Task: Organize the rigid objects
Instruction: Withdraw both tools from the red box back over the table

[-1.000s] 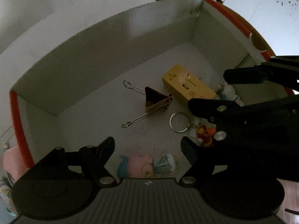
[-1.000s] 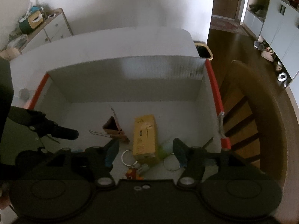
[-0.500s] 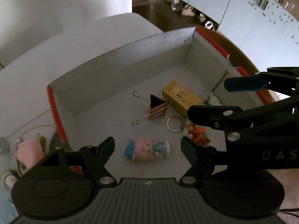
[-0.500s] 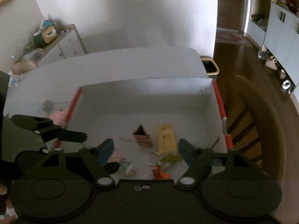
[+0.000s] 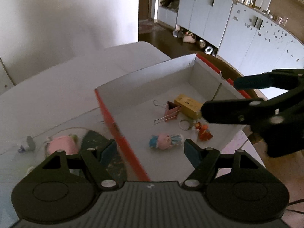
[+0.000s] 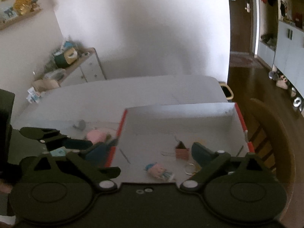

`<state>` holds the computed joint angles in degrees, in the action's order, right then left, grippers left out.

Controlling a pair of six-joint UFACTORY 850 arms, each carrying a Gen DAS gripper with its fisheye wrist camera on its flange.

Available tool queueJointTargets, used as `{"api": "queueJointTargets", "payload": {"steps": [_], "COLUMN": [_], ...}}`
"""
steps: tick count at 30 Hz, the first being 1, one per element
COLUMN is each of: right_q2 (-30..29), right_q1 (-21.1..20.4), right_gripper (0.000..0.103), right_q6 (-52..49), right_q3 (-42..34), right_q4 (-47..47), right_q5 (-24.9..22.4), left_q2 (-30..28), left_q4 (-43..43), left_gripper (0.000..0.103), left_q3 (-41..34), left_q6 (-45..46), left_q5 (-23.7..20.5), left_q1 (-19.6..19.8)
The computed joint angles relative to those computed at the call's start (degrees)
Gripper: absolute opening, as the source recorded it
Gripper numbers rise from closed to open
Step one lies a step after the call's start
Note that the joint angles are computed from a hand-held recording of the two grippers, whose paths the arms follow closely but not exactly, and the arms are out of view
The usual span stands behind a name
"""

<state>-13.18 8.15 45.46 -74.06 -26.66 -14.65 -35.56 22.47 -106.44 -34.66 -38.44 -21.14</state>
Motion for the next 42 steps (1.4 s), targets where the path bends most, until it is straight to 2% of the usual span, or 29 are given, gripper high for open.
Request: {"api": "queueJointTargets", "payload": {"steps": [3, 14, 18, 23, 25, 31, 37, 42], "right_q2": [0.7, -0.4, -2.0, -5.0, -6.2, -10.3, -16.0, -20.6], "right_q1": [1.7, 7.9, 9.5, 11.1, 11.6, 13.6, 14.5, 14.7], "right_gripper": [0.101, 0.102, 0.102, 0.102, 0.102, 0.102, 0.102, 0.102], "right_q6": [9.1, 48.8, 54.7, 52.5, 50.8, 48.5, 33.9, 23.9], "right_q3": [0.7, 1.0, -0.3, -3.6, -5.0, -9.4, -16.6, -22.1], "right_q4": [-7.9, -42.1, -46.3, -42.9, -41.3, -38.2, -23.9, -13.7], "right_q5": [1.1, 2.6, 2.7, 2.0, 1.8, 0.3, -2.6, -5.2], "left_q2": [3.9, 16.1, 19.4, 22.6, 23.5, 26.2, 28.0, 28.1], "left_q4": [1.9, 10.5, 11.0, 9.6, 9.9, 10.2, 20.7, 21.3], "left_gripper": [0.084, 0.086, 0.086, 0.087, 0.095, 0.097, 0.097, 0.097], "left_q3": [5.4, 21.8, 25.8, 30.1, 31.2, 35.6, 40.7, 43.3], "left_q6": [-2.0, -7.3, -8.1, -6.4, -6.4, -6.0, -15.1, -17.2], "left_q5": [3.1, 11.5, 13.5, 15.7, 15.8, 19.8, 23.6, 25.1], "left_q1": [0.5, 3.1, 4.6, 7.4, 8.3, 11.7, 14.6, 17.4]}}
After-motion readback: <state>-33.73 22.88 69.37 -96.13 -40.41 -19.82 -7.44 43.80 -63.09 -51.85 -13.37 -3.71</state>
